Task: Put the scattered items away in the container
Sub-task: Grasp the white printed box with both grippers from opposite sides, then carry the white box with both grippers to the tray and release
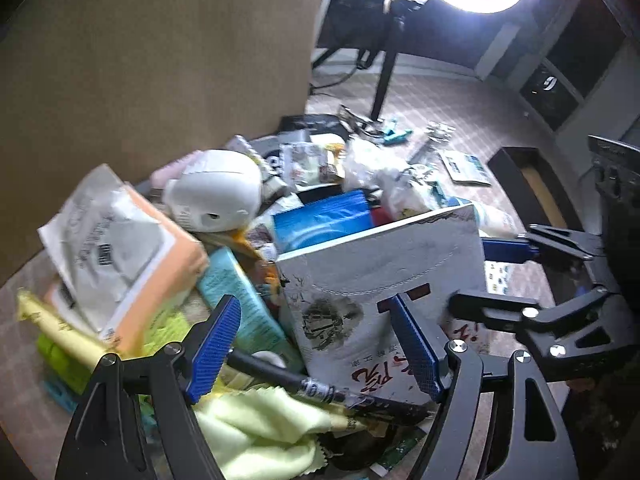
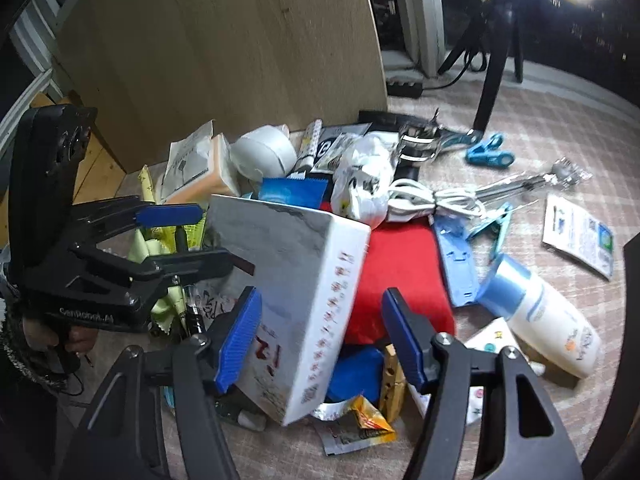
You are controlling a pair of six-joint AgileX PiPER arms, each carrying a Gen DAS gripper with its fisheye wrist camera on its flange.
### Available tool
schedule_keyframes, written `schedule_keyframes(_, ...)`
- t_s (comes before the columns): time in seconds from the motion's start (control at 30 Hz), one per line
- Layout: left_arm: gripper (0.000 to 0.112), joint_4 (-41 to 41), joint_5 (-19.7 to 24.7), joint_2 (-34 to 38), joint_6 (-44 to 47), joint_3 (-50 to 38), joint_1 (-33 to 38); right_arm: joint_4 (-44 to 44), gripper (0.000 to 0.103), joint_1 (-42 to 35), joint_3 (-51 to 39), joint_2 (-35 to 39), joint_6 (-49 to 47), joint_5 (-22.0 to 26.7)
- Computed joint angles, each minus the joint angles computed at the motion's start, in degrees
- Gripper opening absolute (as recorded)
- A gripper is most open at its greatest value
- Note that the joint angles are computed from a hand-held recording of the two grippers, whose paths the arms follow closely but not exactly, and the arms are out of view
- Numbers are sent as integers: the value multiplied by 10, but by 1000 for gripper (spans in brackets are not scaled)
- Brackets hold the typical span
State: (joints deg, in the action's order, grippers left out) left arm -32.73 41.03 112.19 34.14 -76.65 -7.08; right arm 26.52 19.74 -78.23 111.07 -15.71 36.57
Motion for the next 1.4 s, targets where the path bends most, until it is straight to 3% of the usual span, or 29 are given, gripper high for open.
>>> schedule_keyframes(0.13,72,-44,50,21,51,-15,0,42,51,-7,-12,13,-20,14)
schedule_keyframes(0.53,65,-37,-35,-84,-3,67,-33,40,50,-2,52,-68,-17,-28)
schedule_keyframes(0.77,65,55,-67,-177,-109,84,-97,64,50,-28,108,-168,-51,-43)
schedule_keyframes(0.93,66,152,-80,-213,-227,74,-180,101,50,-91,173,-264,-117,-34)
schedule_keyframes(1.07,66,259,-94,-209,-366,54,-273,143,50,-171,219,-326,-192,4)
schedule_keyframes(1.2,66,367,-97,-152,-526,-13,-367,209,50,-317,248,-355,-326,89)
schedule_keyframes(1.3,66,436,-93,-96,-622,-73,-425,233,50,-437,239,-344,-426,163)
schedule_keyframes(1.4,66,457,-52,7,-680,-215,-470,223,50,-538,179,-297,-476,240)
